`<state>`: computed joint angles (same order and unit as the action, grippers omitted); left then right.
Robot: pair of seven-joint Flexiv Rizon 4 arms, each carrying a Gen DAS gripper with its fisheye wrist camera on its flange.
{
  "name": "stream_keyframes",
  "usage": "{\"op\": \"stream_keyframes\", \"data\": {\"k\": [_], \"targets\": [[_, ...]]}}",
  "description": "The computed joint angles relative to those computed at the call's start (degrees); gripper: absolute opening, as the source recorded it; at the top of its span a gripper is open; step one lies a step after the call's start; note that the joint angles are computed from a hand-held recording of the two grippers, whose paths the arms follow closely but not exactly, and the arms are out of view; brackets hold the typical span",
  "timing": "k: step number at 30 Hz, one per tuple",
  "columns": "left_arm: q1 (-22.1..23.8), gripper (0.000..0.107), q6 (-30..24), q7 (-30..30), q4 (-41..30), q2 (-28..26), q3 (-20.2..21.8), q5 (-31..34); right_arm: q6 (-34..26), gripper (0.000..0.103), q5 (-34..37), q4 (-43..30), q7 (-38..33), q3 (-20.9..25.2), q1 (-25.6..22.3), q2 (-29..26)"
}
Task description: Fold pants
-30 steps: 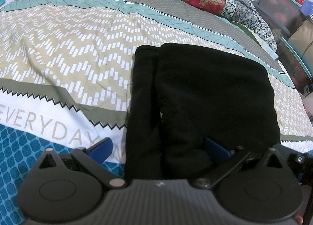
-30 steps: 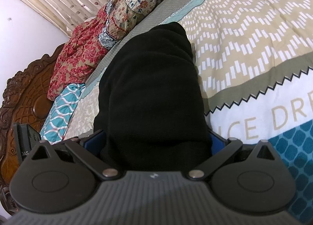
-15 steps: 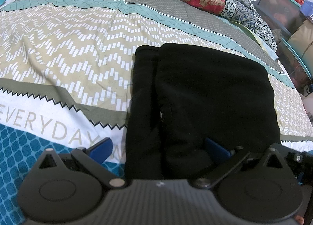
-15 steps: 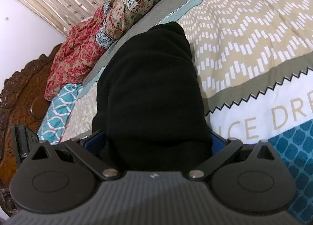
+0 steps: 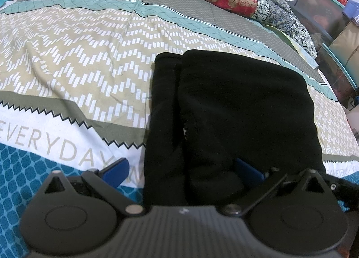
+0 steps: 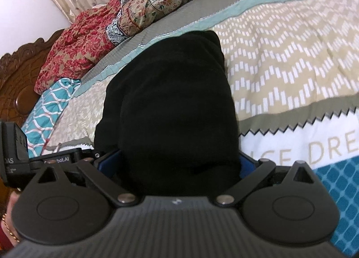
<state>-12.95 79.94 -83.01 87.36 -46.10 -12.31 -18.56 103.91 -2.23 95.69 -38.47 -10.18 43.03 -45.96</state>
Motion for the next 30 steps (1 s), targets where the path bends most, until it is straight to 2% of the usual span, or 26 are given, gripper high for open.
{"op": "stream_keyframes", "data": {"k": [8,10,11,12,13,15,16,19,20,21,24,30], "targets": [[-0.4,0.103,0.1,-0.5,-0.2,-0.1,0.5,0.2,-1.6,0.103,-0.6,-2.5,0.6,-0.3,0.5,-1.5],[-0.6,0.103,-0.1,-0.8,-0.4,-0.2,0.8,0.3,-2.5,0.092,-1.8,-2.9,0.2,0.3,0.0,-1.2],[-0.8,0.103,-0.3,-1.1,-0.6,-0.2,1.1,0.4,-2.6,0.082,-2.2,-2.7,0.5,-0.8,0.8,-1.0],[-1.1,0.102,-0.3,-1.5,-0.7,-0.2,1.5,0.5,-2.8,0.074,-2.0,-2.2,0.3,-3.8,3.3,-0.8],[-1.4,0.1,0.0,-1.8,-0.6,-0.1,1.7,0.7,-3.1,0.07,-2.4,-1.5,-0.2,-8.1,6.8,-0.8],[0.1,0.074,2.2,-0.6,1.0,0.5,-0.8,0.5,-3.4,0.058,-3.4,-0.3,-1.7,-15.5,12.8,-1.3],[-0.2,0.069,3.0,-0.8,1.5,0.9,-0.7,0.6,-3.2,0.056,-3.6,0.2,-2.5,-18.7,15.4,-1.6],[-2.2,0.053,4.2,-1.9,1.7,1.7,1.9,1.8,-1.7,0.052,-2.4,0.8,-4.6,-24.7,20.2,-3.2],[-1.7,0.05,4.6,-2.1,2.1,1.9,1.3,1.6,-1.2,0.051,-1.7,0.8,-5.3,-26.1,21.4,-3.7],[-0.2,0.041,5.0,-1.7,2.8,2.2,-0.6,1.0,-0.8,0.05,-0.7,0.9,-6.0,-27.6,22.6,-4.2],[2.7,0.034,6.6,-0.6,4.4,3.1,-4.8,-0.3,1.3,0.048,2.1,0.8,-8.4,-29.6,24.1,-5.1],[3.4,0.031,7.6,0.1,4.8,4.2,-6.9,-1.1,2.8,0.047,7.4,-0.7,-12.7,-31.9,25.8,-6.5]]}}
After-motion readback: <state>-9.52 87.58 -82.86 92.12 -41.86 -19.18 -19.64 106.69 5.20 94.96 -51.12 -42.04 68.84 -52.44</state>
